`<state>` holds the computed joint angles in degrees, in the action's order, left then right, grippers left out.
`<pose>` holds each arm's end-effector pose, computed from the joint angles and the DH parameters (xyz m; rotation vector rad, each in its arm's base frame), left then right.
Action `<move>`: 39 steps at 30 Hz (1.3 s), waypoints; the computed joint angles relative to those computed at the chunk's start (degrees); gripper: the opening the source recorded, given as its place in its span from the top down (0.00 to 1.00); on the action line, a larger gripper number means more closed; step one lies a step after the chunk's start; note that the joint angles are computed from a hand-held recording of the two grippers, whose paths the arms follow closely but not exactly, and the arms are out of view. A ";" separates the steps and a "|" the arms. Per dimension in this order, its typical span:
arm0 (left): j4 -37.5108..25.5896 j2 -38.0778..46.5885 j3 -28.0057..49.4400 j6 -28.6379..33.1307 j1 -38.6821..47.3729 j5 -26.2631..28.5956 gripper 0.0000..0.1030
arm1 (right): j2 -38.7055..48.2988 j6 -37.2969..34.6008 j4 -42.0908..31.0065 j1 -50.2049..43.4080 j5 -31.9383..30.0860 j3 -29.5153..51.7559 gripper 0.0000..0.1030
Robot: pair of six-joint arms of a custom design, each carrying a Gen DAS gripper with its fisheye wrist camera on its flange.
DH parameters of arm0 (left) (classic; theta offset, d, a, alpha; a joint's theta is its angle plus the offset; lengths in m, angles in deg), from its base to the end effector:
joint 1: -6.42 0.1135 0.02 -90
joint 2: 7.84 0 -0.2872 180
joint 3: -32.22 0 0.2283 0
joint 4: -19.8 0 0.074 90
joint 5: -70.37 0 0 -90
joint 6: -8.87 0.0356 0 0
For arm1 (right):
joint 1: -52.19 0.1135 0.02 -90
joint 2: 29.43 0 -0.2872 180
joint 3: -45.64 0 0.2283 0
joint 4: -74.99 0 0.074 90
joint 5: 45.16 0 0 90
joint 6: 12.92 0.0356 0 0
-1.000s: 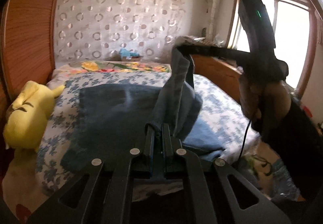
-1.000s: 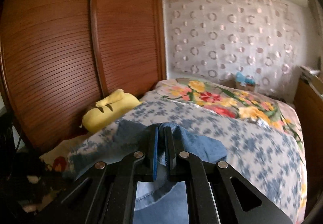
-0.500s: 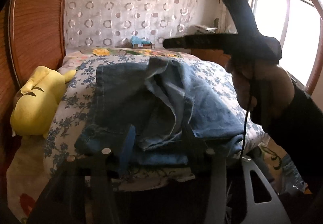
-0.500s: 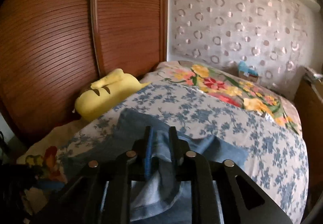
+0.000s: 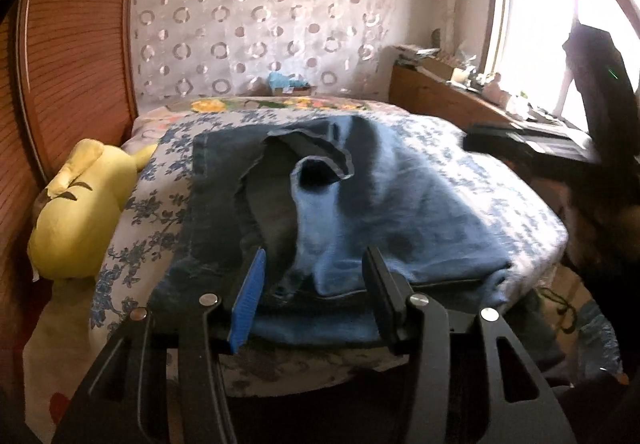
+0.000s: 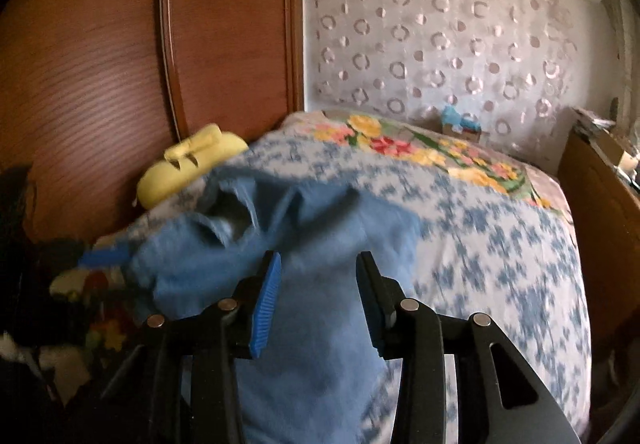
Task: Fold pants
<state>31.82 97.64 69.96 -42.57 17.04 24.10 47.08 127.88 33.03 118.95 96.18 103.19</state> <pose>0.2397 0.0199 0.0966 0.8123 2.1133 -0.5315 0.1107 0.1872 0.2345 -0.0328 2.1486 -0.0582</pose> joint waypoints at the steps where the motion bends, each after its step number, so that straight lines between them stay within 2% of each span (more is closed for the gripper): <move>1: 0.67 0.80 0.25 0.01 -0.07 -0.32 0.51 | 0.03 2.41 -1.74 1.26 0.31 -0.26 0.61; 4: 2.75 3.60 1.51 -0.32 -0.21 -0.69 0.54 | 0.57 6.96 -3.38 2.77 -0.42 -1.54 0.61; 6: 2.02 5.01 2.96 -0.51 -0.51 -1.81 0.72 | 0.62 8.31 -1.92 2.34 -2.07 -3.14 0.61; 7: 0.77 5.76 3.98 -0.01 -0.42 -1.94 0.85 | 0.87 8.91 -1.31 2.16 -2.65 -3.62 0.61; 8: 0.33 6.07 4.35 0.32 -0.20 -2.06 0.91 | 1.19 9.62 -1.04 2.16 -3.02 -3.89 0.61; 12: -1.25 4.30 4.15 0.59 3.18 0.48 0.95 | 1.85 11.04 -0.60 1.98 -3.82 -3.91 0.61; 19: -3.69 4.80 5.02 1.75 4.00 -0.39 0.94 | 2.86 14.92 -2.11 4.63 -2.81 -3.16 0.61; 21: -3.85 4.59 5.16 0.89 3.60 -1.11 0.87 | 2.95 15.36 -1.12 4.85 -2.66 -3.77 0.61; 24: -4.00 4.28 5.47 0.45 3.63 -0.89 0.66 | 3.47 15.71 0.98 4.97 -3.04 -4.97 0.61; 25: -4.17 4.26 5.59 0.54 3.91 -0.33 0.55 | 3.87 16.21 0.96 5.33 -2.89 -4.99 0.61; 26: -4.19 4.23 5.66 0.48 4.27 0.34 0.51 | 4.41 17.18 0.42 5.84 -2.51 -4.81 0.61; 37: -1.23 4.36 5.05 -0.74 3.42 -0.63 0.51 | 6.10 31.44 -8.47 13.12 -0.49 -3.23 0.57; 39: -1.75 3.49 5.28 -1.02 3.19 -0.24 0.51 | 5.86 32.56 -8.32 13.58 -0.76 -4.00 0.56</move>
<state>30.07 101.14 75.24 -43.59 20.23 23.85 52.94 160.44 24.71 132.53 95.41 99.18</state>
